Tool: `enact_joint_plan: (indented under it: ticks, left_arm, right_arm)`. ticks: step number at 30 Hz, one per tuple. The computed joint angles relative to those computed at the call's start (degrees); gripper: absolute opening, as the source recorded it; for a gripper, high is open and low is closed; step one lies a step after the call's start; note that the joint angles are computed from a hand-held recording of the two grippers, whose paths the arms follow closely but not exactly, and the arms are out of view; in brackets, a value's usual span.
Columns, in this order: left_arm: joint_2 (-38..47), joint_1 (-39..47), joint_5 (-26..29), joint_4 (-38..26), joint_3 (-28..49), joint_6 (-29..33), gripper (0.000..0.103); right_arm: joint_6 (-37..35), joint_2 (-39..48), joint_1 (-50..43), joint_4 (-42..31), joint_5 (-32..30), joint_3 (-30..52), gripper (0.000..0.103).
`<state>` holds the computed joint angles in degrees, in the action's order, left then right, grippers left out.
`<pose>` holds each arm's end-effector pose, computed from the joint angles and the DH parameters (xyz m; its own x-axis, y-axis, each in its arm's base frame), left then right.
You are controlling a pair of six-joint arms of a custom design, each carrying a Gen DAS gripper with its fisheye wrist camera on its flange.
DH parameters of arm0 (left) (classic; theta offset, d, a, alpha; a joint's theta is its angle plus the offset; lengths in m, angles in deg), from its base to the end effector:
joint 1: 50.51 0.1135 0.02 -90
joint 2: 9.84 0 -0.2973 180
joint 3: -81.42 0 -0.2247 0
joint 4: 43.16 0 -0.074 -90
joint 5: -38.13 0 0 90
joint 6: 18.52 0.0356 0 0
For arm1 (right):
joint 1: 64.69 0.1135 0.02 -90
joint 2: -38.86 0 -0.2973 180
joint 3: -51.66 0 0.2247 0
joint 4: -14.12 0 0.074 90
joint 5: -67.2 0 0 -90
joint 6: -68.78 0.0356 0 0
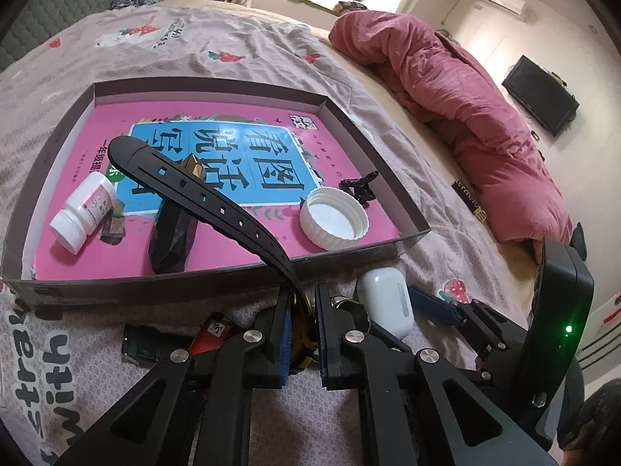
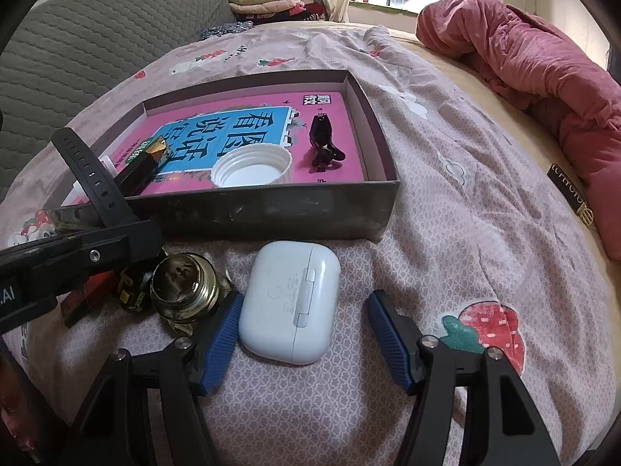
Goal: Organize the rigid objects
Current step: 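Lift the watch with the left tool while the right tool closes on the earbud case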
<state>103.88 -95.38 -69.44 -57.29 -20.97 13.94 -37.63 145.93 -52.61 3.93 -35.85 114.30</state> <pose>0.2841 -0.2676 0.1703 -0.7445 -0.3939 -0.5391 -0.1721 0.8933 -0.4151 0.3217 0.0771 0.1518 -0.6711 -0.4251 -0.6074 -0.5434 0.8393 0.0130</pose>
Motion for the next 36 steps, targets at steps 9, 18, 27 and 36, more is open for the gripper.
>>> enact_joint_plan:
  ticks: [9, 18, 27, 36]
  left_arm:
    - [-1.5, -0.1, -0.8, 0.2, -1.3, -0.7, 0.009]
    - [-4.8, -0.8, -2.2, 4.5, -4.6, 0.1, 0.008]
    - [-7.4, -1.2, -3.4, 6.1, -6.6, 0.7, 0.007]
    - [-12.4, -0.6, -3.9, 11.6, -12.1, 0.0, 0.007]
  right_arm:
    - [0.6, -0.5, -1.8, -0.7, -1.8, 0.6, 0.045]
    - [0.8, -0.7, -2.5, -1.9, -3.3, 1.3, 0.045]
    - [0.9, -1.8, -3.0, -2.1, -4.3, 1.2, 0.045]
    - [0.8, -3.9, -4.1, -1.5, -6.0, 0.6, 0.045]
